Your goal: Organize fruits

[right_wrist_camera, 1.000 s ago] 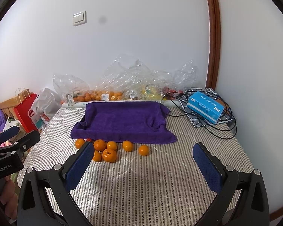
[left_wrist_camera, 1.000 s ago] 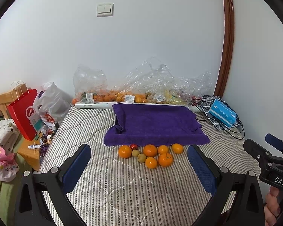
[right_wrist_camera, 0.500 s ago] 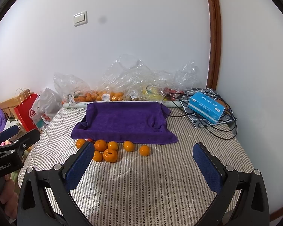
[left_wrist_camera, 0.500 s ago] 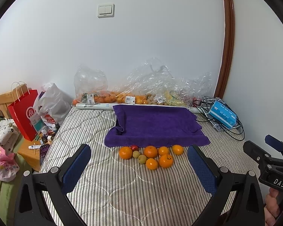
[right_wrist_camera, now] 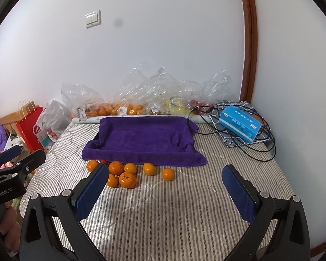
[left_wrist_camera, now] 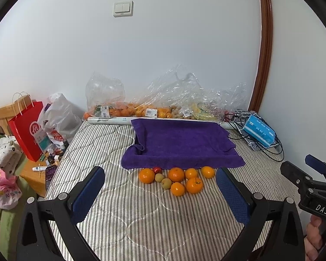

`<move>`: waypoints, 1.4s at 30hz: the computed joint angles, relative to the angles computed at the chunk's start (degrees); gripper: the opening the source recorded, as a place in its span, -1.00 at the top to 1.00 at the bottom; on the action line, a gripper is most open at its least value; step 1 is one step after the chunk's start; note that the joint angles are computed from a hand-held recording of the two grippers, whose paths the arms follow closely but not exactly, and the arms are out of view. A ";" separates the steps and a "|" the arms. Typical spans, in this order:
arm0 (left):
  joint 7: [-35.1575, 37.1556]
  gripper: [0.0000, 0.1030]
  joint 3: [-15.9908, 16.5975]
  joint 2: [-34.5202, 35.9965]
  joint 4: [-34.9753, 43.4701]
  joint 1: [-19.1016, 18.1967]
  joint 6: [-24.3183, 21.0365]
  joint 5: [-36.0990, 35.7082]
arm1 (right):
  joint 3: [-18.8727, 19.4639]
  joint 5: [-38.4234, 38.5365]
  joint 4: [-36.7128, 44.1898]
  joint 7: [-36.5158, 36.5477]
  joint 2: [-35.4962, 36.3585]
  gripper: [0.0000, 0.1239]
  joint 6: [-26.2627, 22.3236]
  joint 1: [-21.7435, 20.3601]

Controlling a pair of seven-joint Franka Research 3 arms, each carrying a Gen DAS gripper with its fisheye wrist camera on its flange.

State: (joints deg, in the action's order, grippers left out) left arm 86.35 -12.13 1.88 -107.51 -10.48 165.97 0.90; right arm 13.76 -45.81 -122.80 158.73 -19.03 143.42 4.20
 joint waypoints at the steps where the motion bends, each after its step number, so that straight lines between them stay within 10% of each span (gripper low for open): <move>1: 0.34 -0.99 0.00 0.42 0.43 0.07 -0.11 -0.32 | -0.06 -0.02 0.16 -0.15 0.27 -0.66 0.10 -0.02; 24: -0.59 -0.90 -1.04 17.92 18.30 0.70 -10.26 4.31 | -6.84 -2.61 2.39 2.83 11.70 -0.61 7.89 -0.58; 42: 1.67 -0.77 -1.84 29.10 28.32 3.90 -16.70 1.72 | -16.80 20.79 10.85 -19.19 29.09 0.24 13.67 7.52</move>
